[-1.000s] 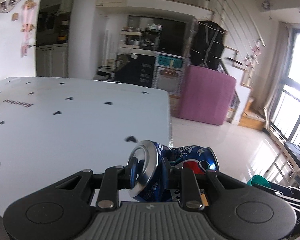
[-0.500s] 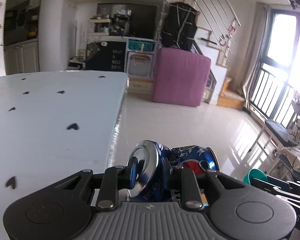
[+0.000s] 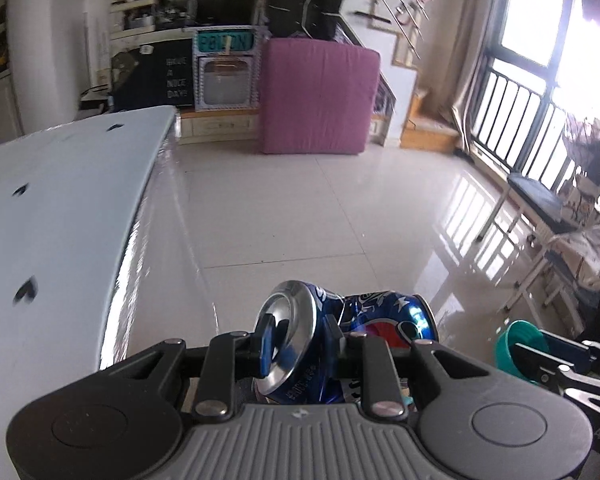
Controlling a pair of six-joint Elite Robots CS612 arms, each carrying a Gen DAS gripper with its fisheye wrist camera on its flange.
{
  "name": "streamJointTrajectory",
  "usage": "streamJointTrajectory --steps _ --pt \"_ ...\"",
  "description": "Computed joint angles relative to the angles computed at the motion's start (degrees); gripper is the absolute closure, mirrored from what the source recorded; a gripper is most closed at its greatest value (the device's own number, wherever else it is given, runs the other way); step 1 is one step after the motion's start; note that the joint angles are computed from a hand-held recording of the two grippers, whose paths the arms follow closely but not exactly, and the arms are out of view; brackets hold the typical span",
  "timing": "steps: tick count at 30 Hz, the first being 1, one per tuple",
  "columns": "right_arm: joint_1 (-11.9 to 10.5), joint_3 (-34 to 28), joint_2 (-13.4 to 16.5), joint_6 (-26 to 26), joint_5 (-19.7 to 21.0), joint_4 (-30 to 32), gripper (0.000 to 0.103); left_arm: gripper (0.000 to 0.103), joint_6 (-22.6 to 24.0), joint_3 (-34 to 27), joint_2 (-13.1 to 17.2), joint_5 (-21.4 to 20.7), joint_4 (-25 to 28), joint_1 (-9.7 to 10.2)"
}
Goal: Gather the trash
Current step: 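Carry the can and cap from the table over the wastebasket with both grippers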
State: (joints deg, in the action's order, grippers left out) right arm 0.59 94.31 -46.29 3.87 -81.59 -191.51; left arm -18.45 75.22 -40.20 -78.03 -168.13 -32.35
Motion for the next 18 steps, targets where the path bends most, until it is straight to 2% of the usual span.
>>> streamJointTrajectory --steps 4,14,18 --pt "-0.4 -2.5 1.5 0.4 -0.1 2.5 0.070 0.077 1.6 -4.8 2.9 -1.1 3.4 0.67" --pt "-0.8 -9.7 5.7 -0.6 0.3 12.8 0.070 0.077 0.8 -15.4 10.6 -6.5 14.0 2.55" --pt "-0.7 -12.0 7.2 -1.5 -0.3 16.3 0.070 0.077 3.7 -18.5 13.0 -7.6 17.5 2.76"
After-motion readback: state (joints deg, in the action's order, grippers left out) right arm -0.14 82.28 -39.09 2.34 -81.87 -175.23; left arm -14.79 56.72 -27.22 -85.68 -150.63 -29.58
